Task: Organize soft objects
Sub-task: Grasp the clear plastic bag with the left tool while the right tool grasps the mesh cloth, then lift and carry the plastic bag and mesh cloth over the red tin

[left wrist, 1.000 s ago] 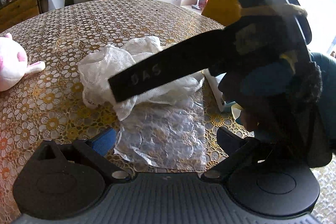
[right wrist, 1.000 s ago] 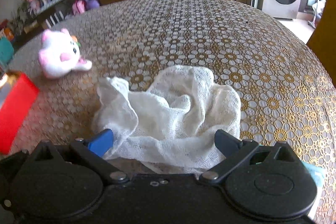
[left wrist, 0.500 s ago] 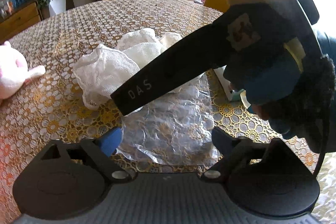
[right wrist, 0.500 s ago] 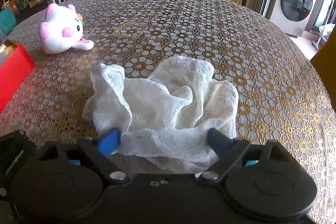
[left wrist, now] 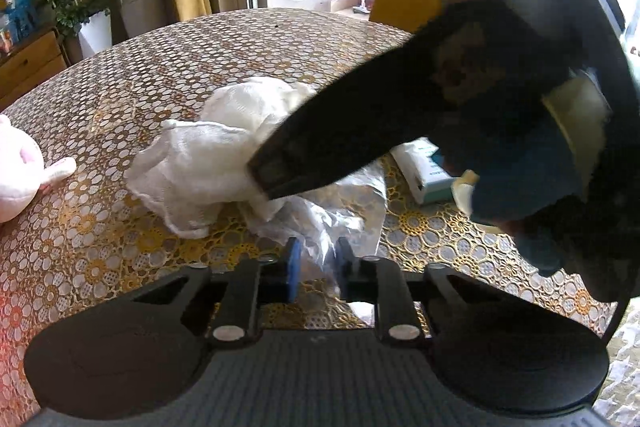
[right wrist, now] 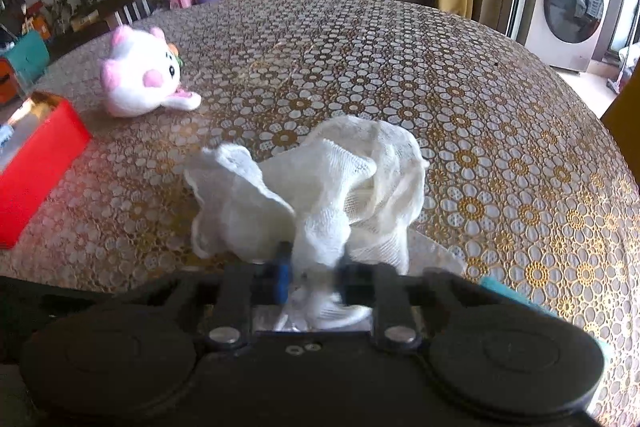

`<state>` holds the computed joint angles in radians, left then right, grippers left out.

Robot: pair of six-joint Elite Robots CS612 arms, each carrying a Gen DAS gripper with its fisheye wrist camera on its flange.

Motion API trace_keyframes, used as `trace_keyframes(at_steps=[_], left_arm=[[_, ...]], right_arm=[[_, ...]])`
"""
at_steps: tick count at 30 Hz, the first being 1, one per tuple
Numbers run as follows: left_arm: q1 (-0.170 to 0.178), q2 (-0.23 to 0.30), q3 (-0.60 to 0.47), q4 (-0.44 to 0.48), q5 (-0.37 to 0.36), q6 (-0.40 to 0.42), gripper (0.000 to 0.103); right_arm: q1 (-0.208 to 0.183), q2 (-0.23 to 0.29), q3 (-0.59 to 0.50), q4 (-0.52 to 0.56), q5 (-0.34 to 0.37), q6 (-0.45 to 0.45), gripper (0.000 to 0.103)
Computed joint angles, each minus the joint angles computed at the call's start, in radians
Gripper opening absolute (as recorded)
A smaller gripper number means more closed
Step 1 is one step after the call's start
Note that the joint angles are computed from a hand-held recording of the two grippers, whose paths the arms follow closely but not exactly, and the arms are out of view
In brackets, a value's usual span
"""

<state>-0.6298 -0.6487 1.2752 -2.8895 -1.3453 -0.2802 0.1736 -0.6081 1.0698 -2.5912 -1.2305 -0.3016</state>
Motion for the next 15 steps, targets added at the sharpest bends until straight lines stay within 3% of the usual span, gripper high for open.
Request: trace_keyframes(at_steps=[6, 15], left_arm=[[0.009, -0.013, 0.016, -0.014, -0.001, -0.037, 0.009], [0.02, -0.056, 0.072, -0.062, -0.002, -0.061, 0.008]], right_arm=[[-0.009, -0.022, 0.055, -0.118, 0.021, 0.082, 0.008], [-0.028, -0.079, 0.148, -0.311, 0.044, 0.217, 0.007]])
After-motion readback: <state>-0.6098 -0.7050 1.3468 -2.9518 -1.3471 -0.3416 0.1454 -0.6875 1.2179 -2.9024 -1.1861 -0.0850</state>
